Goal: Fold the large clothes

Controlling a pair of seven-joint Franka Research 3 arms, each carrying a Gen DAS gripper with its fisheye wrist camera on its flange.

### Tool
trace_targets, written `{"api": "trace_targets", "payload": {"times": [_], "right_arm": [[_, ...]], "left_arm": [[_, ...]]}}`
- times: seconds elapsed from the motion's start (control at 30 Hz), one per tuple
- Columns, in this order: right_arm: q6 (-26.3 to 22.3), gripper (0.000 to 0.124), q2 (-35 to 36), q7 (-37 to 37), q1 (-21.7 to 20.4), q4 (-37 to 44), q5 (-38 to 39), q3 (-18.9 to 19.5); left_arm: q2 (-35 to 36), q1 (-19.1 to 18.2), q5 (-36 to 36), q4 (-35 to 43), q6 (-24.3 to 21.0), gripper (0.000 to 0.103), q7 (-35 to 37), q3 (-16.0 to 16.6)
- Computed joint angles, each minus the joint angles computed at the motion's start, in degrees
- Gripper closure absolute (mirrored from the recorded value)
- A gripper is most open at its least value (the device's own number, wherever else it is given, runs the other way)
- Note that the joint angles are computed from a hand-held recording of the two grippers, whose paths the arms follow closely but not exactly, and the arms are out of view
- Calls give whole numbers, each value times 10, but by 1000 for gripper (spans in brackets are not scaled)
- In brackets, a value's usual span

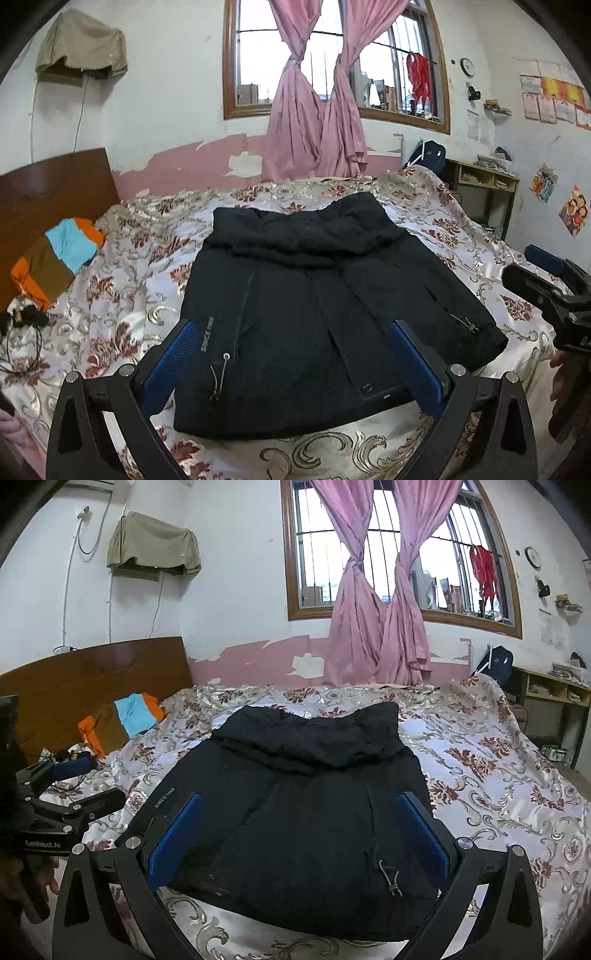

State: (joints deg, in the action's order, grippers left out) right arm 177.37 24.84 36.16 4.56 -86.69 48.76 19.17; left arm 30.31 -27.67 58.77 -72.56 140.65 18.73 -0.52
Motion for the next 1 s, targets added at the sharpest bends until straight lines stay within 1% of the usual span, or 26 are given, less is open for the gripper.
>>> {"api": "trace_targets", "payload": {"times": [0.07, 0.1, 0.17, 0.2, 0.27, 0.3, 0.33, 0.37, 0.4, 0.47, 0.5, 0.53, 0.63, 0.73, 0.8, 0.87, 0.93, 1.0], "right_arm": [[13, 22, -1, -25, -15, -10, 17, 22], [17, 22, -3, -31, -18, -14, 22, 26], [26, 22, -6, -56, -30, -28, 37, 44], [27, 22, -9, -58, -29, -36, 37, 41], [22, 22, -16, -42, -15, -53, 24, 18], [15, 22, -20, -23, -1, -62, 8, -4], [11, 22, -22, -7, 9, -67, -6, -20], [4, 22, -25, 19, 26, -75, -29, -45], [-3, 22, -27, 46, 40, -82, -53, -69], [-21, 22, -28, 82, 49, -90, -86, -92], [-31, 22, -28, 99, 53, -94, -103, -102], [-36, 22, -27, 105, 51, -96, -114, -103], [-48, 22, -22, 159, 72, -104, -173, -139], [-62, 22, -13, 186, 69, -98, -202, -140], [-66, 22, -5, 203, 73, -93, -225, -145], [-81, 22, 3, 216, 78, -84, -250, -152], [-89, 22, 13, 255, 106, -78, -296, -185], [-89, 22, 25, 321, 154, -70, -367, -244]], "left_arm": [[-3, -2, 4, -9, -1, 0, -19, 4], [-7, -4, 13, -19, 1, 0, -37, 8], [-18, -1, 28, -41, 12, 0, -64, 10], [-25, 2, 33, -54, 18, 0, -78, 9], [-33, 13, 26, -74, 26, 0, -82, 0], [-36, 20, 15, -83, 26, 0, -74, -7], [-36, 28, -1, -89, 24, 0, -53, -15], [-32, 37, -25, -88, 16, 0, -19, -25], [-23, 43, -54, -78, -7, 0, 25, -35], [4, 44, -103, -47, -69, 0, 103, -46], [10, 42, -115, -41, -84, 0, 122, -46], [14, 41, -126, -41, -90, 0, 133, -46], [15, 40, -148, -51, -85, 0, 139, -43], [26, 38, -164, -46, -100, 0, 136, -39], [34, 34, -170, -41, -116, 0, 133, -35], [39, 28, -166, -39, -128, 0, 126, -30], [45, 24, -161, -34, -136, 0, 121, -27], [54, 26, -165, -25, -142, 0, 123, -28]]}}
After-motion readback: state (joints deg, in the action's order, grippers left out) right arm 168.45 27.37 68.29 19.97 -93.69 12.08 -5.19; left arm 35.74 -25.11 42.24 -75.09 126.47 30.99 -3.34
